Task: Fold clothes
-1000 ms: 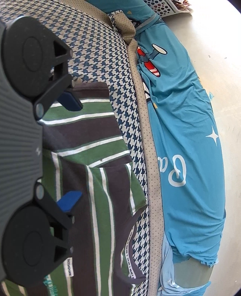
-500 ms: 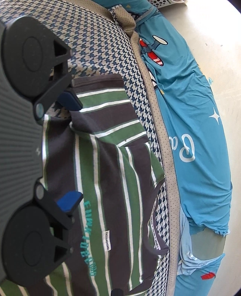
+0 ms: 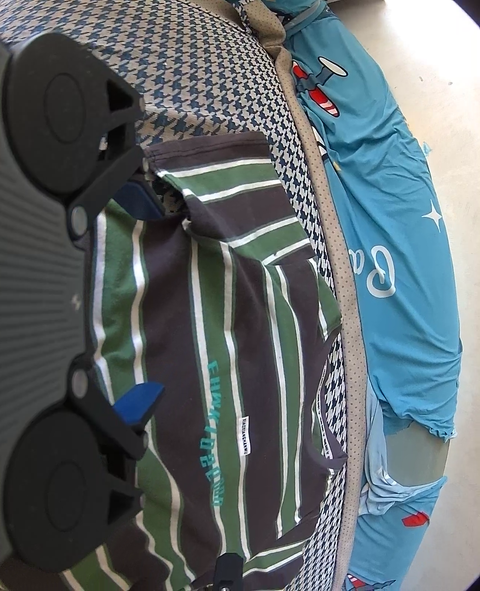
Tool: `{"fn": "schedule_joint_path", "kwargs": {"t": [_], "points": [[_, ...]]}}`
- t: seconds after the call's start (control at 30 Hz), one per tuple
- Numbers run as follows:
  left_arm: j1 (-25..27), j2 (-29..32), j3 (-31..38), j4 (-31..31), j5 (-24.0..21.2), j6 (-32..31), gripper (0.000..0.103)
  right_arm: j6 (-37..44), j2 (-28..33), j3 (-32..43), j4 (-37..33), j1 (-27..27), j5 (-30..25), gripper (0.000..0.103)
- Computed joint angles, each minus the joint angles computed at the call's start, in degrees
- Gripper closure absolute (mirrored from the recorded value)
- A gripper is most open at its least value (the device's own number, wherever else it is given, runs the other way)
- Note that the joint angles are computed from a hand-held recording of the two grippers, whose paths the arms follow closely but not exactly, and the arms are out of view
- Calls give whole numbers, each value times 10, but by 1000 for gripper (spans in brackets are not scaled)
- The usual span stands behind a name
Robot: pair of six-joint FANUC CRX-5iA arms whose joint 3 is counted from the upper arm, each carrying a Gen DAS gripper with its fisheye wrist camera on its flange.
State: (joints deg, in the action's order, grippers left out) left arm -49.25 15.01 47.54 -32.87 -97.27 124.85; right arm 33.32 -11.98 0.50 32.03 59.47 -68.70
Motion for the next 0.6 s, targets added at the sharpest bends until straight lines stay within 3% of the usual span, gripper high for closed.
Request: {"fn": "schedule_joint_path", "kwargs": {"t": [0.47,0.6], "points": [[-16,-54,-69,16,53,27,6,-67,-57,-54,45,61,-29,50],[-21,-58,-73,14,50,27,6,-87,-75,-67,50,75,-40,48]]}}
